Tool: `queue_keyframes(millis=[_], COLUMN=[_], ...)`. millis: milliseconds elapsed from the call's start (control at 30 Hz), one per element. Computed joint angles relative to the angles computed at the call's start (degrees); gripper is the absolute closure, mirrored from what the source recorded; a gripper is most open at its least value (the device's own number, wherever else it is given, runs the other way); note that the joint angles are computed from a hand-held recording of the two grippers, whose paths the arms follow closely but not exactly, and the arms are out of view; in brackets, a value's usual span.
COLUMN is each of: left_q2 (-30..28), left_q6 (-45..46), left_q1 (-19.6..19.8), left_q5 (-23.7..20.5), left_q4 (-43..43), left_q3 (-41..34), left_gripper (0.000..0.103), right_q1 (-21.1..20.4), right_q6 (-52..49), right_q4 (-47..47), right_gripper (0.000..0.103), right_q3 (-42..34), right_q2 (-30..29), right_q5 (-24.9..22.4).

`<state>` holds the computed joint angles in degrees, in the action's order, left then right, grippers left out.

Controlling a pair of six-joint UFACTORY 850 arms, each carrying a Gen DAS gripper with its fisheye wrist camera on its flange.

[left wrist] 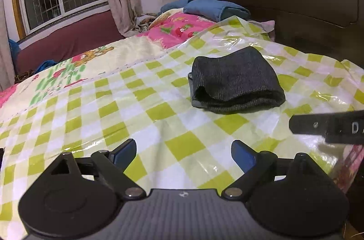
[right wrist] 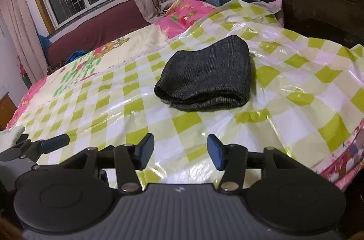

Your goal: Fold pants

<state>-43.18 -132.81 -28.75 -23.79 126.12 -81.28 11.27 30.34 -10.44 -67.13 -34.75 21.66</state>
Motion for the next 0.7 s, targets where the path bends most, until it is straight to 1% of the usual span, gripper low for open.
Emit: queue_keyframes(millis=[200, 533, 700], left_q2=[0.8, 1.4, 1.6], left_q6=[-1.6, -1.6, -3.4], left_q1=[-0.2, -0.7, -0.9], left_q5=[-0.3, -0.9, 0.0], left_q4=[1.2, 1.2, 2.8], left_q3=[1.9, 3.4, 3.9], left_gripper=[0.000, 0.000, 0.000], right_q1=[1.0, 1.6, 1.6], right_q6=[0.0, -1.1, -1.0], right_q4=[0.1, 1.5, 1.6], right_gripper=[0.050, 0.049, 0.049], right_q3=[1.9, 3.5, 3.7], right_q2=[0.5, 1.2, 1.3], right_q5=[0.0, 0.3, 0.4])
